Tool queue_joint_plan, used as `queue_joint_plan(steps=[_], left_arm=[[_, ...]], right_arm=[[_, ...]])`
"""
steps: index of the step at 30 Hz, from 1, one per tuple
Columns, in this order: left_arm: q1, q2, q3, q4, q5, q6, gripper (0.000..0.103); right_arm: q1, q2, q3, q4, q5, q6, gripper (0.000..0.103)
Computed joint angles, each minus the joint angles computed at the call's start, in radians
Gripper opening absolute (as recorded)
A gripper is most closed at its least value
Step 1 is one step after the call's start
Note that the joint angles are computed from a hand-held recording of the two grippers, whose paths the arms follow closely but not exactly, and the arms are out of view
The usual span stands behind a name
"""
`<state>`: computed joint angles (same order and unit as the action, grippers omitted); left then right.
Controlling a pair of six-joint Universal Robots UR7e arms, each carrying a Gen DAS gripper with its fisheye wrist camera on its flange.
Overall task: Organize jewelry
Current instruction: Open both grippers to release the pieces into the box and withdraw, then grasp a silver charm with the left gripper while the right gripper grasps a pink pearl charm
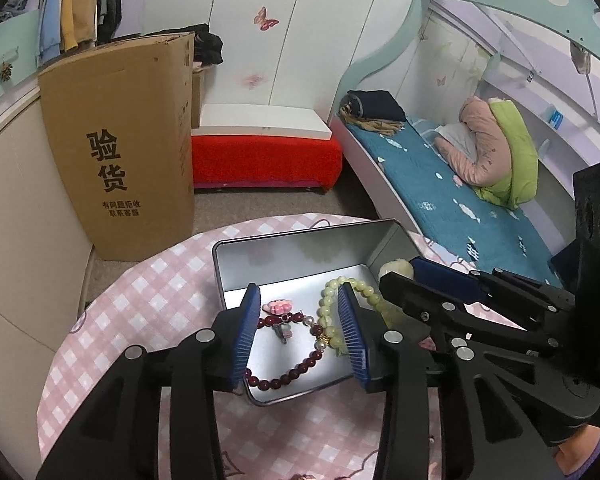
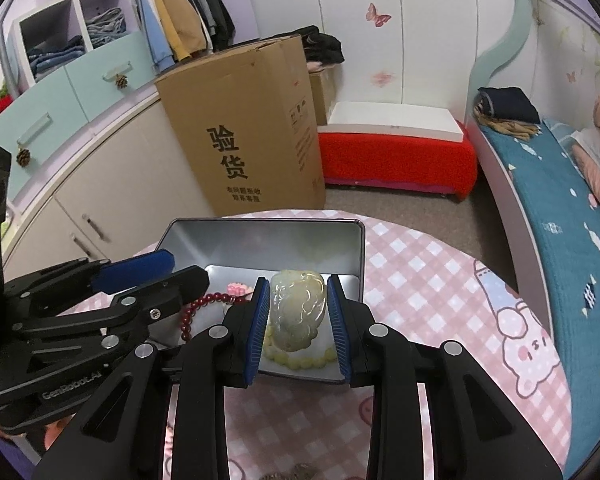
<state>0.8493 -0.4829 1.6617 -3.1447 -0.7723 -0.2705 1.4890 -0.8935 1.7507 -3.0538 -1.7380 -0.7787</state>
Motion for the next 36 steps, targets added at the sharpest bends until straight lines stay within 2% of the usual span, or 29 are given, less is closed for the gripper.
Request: queue_joint_plan(steps=[3, 5, 7, 14, 20, 22, 24, 29, 36], left_arm=[[-0.012, -0.007, 0.018, -0.029, 0.011, 0.006, 0.045], [-0.023, -0.015, 0.033, -0.047, 0.019, 0.001, 0.048], [-0.041, -0.031, 0.061, -0.084, 0.024, 0.003, 0.054], [-0.135, -0.063, 0.168, -0.261, 0.137, 0.051, 0.077], [-0.219, -0.058, 0.256, -0.374, 0.258, 0.053, 0.078], [-0.238, -0.051, 0.282, -0.375, 0.304, 0.027, 0.078], [-0.246, -0.054, 0.316, -0.362, 0.316, -0.010, 0.078], [-0.230, -0.065, 0.379, -0.265, 0.304, -0.147, 0.078], [-0.182, -0.065, 0.413, -0.054, 0.269, -0.293, 0.078]], right_arm=[[0.002, -0.014, 0.013, -0.014, 0.000, -0.001, 0.032], [0.001, -0.032, 0.030, -0.024, 0.010, -0.001, 0.041], [0.002, -0.061, 0.058, -0.043, 0.027, -0.005, 0.043], [0.011, -0.171, 0.171, -0.125, 0.064, -0.025, 0.052], [-0.004, -0.272, 0.294, -0.208, 0.098, -0.059, 0.059], [-0.021, -0.304, 0.334, -0.225, 0.114, -0.063, 0.060], [-0.039, -0.322, 0.365, -0.242, 0.113, -0.072, 0.061], [-0.084, -0.330, 0.418, -0.263, 0.098, -0.079, 0.061], [-0.143, -0.301, 0.446, -0.239, 0.050, -0.077, 0.061]])
